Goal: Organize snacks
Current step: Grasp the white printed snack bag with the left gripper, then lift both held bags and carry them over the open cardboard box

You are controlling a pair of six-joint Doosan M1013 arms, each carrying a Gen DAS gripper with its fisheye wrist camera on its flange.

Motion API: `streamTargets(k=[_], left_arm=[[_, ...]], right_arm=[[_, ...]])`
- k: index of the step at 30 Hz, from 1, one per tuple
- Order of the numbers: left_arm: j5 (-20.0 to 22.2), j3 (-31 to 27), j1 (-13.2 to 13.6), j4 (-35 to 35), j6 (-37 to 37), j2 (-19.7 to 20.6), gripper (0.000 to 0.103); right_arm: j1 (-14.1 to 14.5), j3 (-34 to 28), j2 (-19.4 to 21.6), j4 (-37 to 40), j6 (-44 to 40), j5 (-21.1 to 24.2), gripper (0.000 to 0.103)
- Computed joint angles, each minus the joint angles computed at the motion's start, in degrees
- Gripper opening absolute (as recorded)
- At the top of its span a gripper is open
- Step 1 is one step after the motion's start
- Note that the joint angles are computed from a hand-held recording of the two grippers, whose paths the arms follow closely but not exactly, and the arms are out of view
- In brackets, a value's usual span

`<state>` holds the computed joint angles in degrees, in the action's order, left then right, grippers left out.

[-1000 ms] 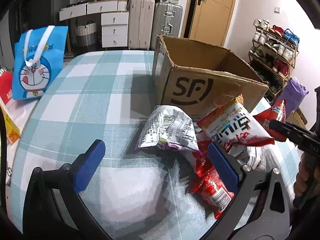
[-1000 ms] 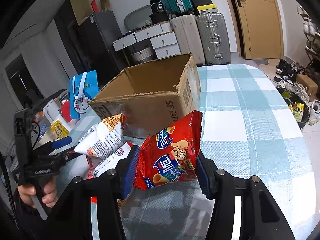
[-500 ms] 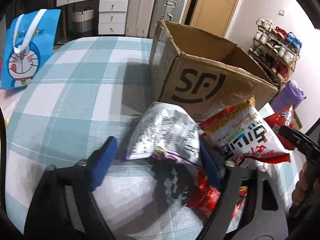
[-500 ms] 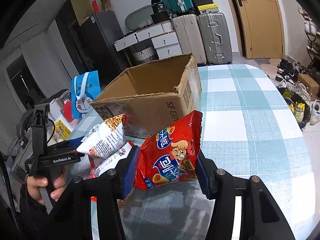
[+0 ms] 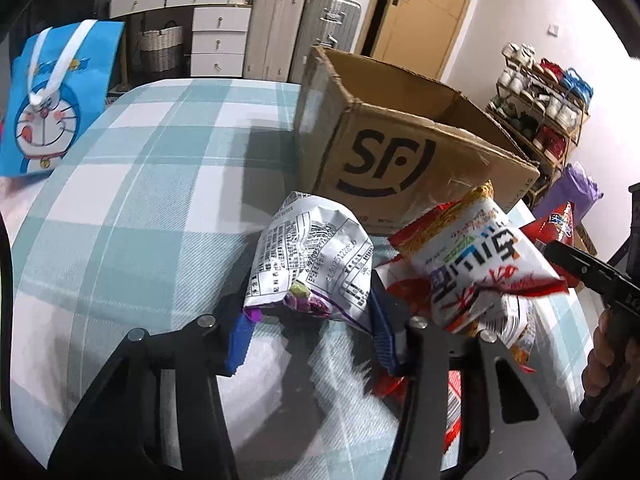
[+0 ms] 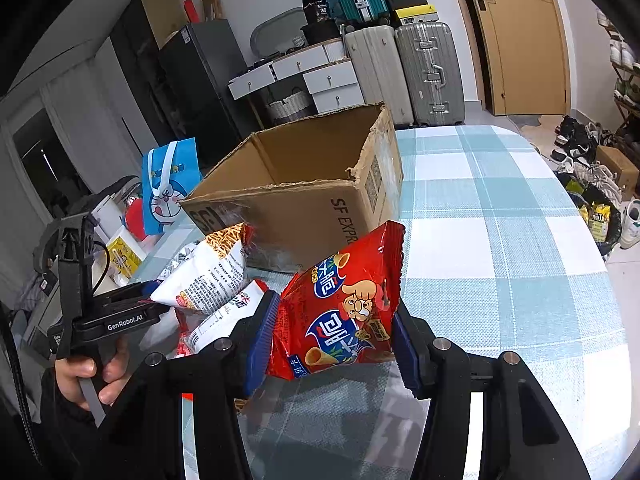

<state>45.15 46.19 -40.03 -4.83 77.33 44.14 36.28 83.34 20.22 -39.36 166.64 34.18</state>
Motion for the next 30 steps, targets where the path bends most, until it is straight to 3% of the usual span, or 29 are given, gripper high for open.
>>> streamTargets(k=[30], left_arm=[[-10.04,7.54,0.16,-0.26,0.68,-7.01,0.043]], right_arm=[[1.86,0.25,-1.10,-10.46,6.39,-2.67,0.054]])
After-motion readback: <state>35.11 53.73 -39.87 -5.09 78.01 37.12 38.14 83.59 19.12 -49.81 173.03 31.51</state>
